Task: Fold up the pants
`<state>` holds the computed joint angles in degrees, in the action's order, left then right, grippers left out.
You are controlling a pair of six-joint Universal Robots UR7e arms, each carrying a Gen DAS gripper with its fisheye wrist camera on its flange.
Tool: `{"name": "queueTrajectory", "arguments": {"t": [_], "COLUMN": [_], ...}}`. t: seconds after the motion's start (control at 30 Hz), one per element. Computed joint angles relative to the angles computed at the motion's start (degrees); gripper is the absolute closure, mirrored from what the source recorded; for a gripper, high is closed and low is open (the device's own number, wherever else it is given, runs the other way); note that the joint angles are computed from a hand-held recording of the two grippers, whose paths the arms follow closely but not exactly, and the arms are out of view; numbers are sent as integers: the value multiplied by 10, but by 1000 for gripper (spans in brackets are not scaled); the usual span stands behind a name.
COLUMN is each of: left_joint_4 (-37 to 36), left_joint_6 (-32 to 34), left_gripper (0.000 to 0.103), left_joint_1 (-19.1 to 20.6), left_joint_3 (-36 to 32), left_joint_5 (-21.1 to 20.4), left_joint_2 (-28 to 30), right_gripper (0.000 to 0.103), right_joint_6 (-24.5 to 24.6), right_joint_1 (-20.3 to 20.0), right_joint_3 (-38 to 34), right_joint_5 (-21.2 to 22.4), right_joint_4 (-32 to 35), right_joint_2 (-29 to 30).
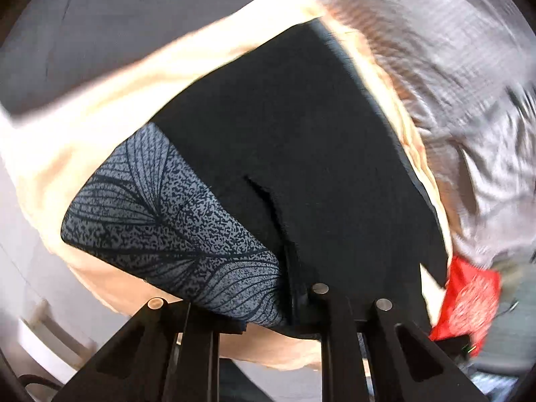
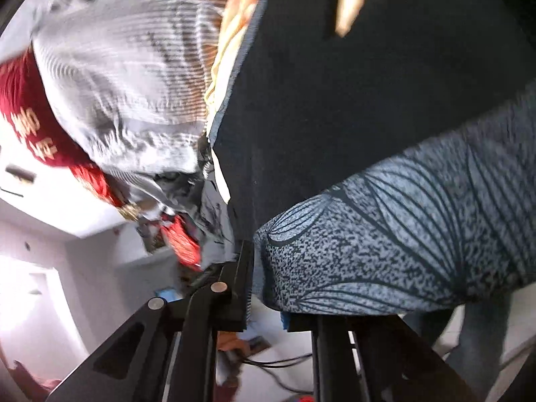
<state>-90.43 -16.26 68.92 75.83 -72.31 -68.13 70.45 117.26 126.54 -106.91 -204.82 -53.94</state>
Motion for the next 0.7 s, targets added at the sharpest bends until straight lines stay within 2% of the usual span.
{"name": "queueTrajectory", "arguments": {"t": [0.07, 0.2, 0.33, 0.47, 0.57, 0.7], "left_joint_4": [2, 15, 11, -11, -13, 0], "left_joint_6": [21, 35, 70, 98, 111, 118], "left_gripper": [85, 85, 84, 84, 84, 80], "left_joint_1": [-18, -34, -38, -37, -33, -25], "left_joint_3": [-18, -84, -146, -209, -258, -316], "left_joint_5": [11, 3, -5, -4, 17, 48], "left_joint_2": [8, 47, 96, 166, 226, 293], "right_gripper": [92, 92, 92, 92, 92, 92], "right_joint_6": [-34, -107, -169, -225, -258, -264], "right_joint_1": [0, -12, -37, -73, -107, -150], "right_joint_3": [-18, -65, -108, -159, -207, -256], "right_joint_5": [-5, -10, -20, -27, -34, -41], "right_joint_4": [72, 199, 262, 302, 347, 398], "right_joint_2": [-32, -79, -95, -87, -65, -33]}}
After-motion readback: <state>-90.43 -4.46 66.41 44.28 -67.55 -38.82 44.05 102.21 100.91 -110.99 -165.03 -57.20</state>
